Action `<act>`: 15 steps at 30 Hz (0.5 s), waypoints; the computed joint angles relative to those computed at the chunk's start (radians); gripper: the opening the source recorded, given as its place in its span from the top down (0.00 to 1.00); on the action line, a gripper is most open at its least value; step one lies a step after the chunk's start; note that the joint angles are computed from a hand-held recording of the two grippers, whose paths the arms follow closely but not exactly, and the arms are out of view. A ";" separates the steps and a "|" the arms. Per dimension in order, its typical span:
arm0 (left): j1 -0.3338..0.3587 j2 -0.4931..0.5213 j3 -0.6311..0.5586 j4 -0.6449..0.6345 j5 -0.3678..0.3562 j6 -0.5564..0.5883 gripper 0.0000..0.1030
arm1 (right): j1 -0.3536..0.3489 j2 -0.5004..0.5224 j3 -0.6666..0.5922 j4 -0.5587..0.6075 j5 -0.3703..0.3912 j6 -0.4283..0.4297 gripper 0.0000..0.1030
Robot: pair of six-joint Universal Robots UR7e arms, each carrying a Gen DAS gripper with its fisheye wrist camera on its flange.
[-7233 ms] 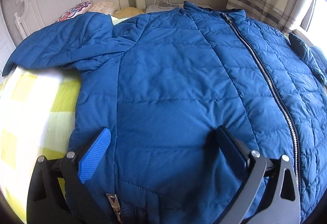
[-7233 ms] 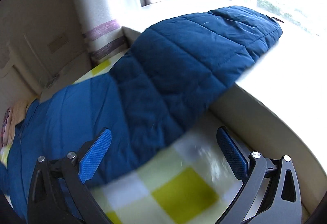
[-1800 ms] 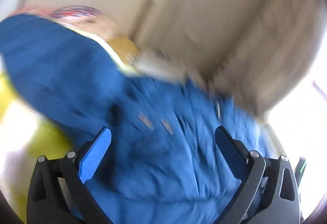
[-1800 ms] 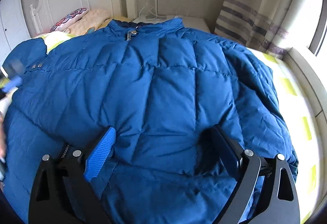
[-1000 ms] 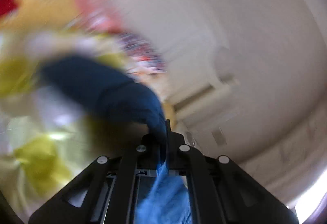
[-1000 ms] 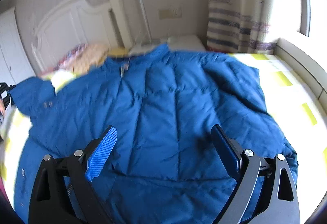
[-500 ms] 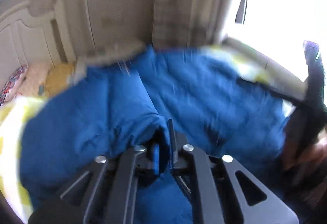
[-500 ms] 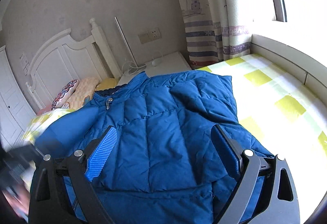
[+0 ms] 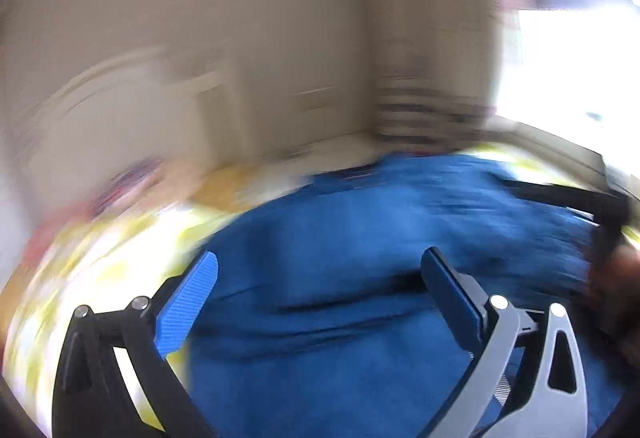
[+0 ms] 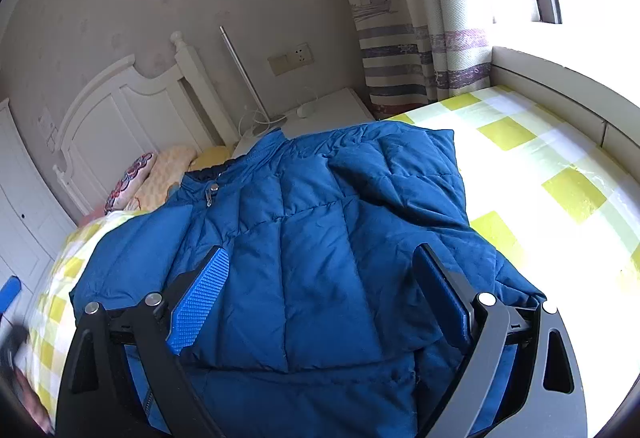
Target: Fold large clothes
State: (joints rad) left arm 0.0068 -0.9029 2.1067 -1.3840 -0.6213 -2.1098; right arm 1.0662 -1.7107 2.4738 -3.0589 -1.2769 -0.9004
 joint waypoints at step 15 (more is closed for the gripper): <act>0.145 -0.109 0.189 -0.226 -0.173 0.017 0.02 | 0.085 -0.019 0.114 -0.140 -0.055 -0.200 0.13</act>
